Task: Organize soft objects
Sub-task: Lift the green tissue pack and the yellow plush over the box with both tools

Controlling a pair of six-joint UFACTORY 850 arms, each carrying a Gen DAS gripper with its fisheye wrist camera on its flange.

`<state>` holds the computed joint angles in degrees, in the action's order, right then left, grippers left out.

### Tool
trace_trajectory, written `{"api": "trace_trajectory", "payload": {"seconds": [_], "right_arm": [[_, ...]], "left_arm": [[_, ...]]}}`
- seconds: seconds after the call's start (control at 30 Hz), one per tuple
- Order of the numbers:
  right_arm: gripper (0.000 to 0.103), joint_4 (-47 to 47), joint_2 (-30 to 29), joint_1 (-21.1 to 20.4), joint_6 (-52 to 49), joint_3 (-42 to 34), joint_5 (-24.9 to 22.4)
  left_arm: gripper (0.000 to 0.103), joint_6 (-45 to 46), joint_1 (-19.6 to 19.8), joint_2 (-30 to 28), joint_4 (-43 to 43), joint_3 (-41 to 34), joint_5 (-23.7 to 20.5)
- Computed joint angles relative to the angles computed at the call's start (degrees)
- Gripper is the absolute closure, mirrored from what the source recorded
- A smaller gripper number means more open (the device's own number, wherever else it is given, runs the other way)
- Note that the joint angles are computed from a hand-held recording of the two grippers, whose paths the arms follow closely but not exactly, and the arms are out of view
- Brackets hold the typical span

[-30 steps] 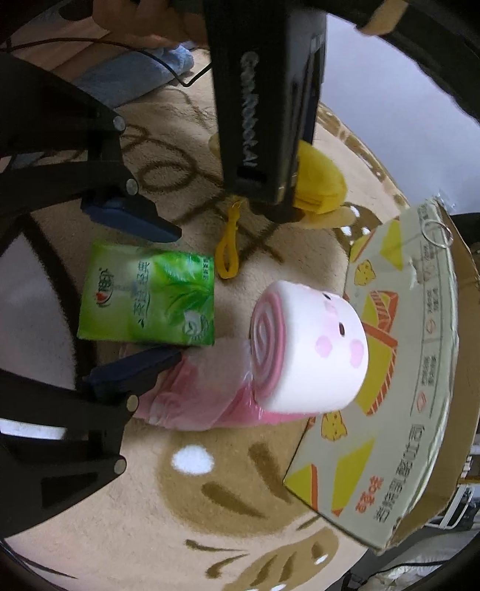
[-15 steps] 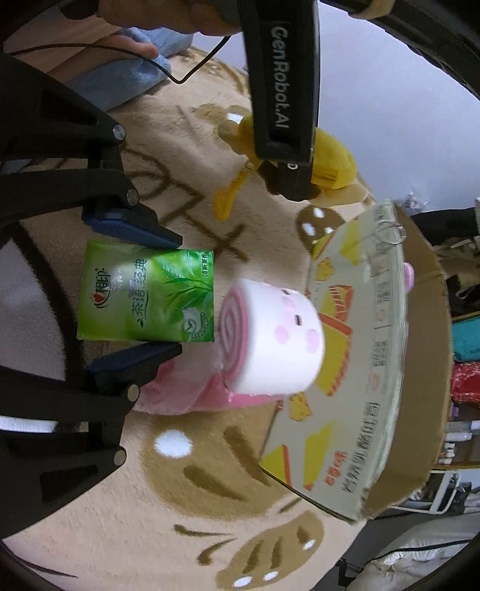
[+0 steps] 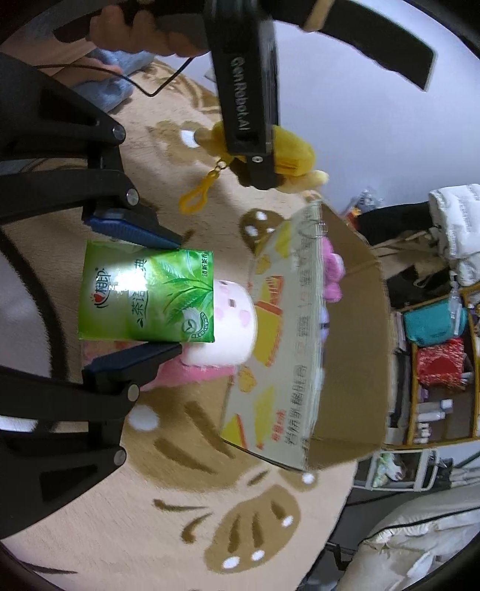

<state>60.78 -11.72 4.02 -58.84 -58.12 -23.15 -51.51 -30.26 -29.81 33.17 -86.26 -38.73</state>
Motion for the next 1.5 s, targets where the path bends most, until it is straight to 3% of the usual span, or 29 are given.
{"api": "trace_trajectory", "payload": {"seconds": [0.33, 1.13, 1.5], "right_arm": [[0.05, 8.6, 1.3, -0.7, -8.0, -1.1, 3.6], [0.049, 15.6, -4.1, -2.3, -13.6, -10.5, 7.0], [0.049, 12.6, -8.3, -3.3, -9.6, -15.3, 8.4]], "left_arm": [[0.036, -8.4, -0.7, 1.8, 10.0, 0.6, 3.3], [0.036, -14.6, -1.9, -4.7, 30.3, -10.0, 2.0], [0.035, -11.5, -1.2, -8.9, 28.5, -13.7, 3.4]]}}
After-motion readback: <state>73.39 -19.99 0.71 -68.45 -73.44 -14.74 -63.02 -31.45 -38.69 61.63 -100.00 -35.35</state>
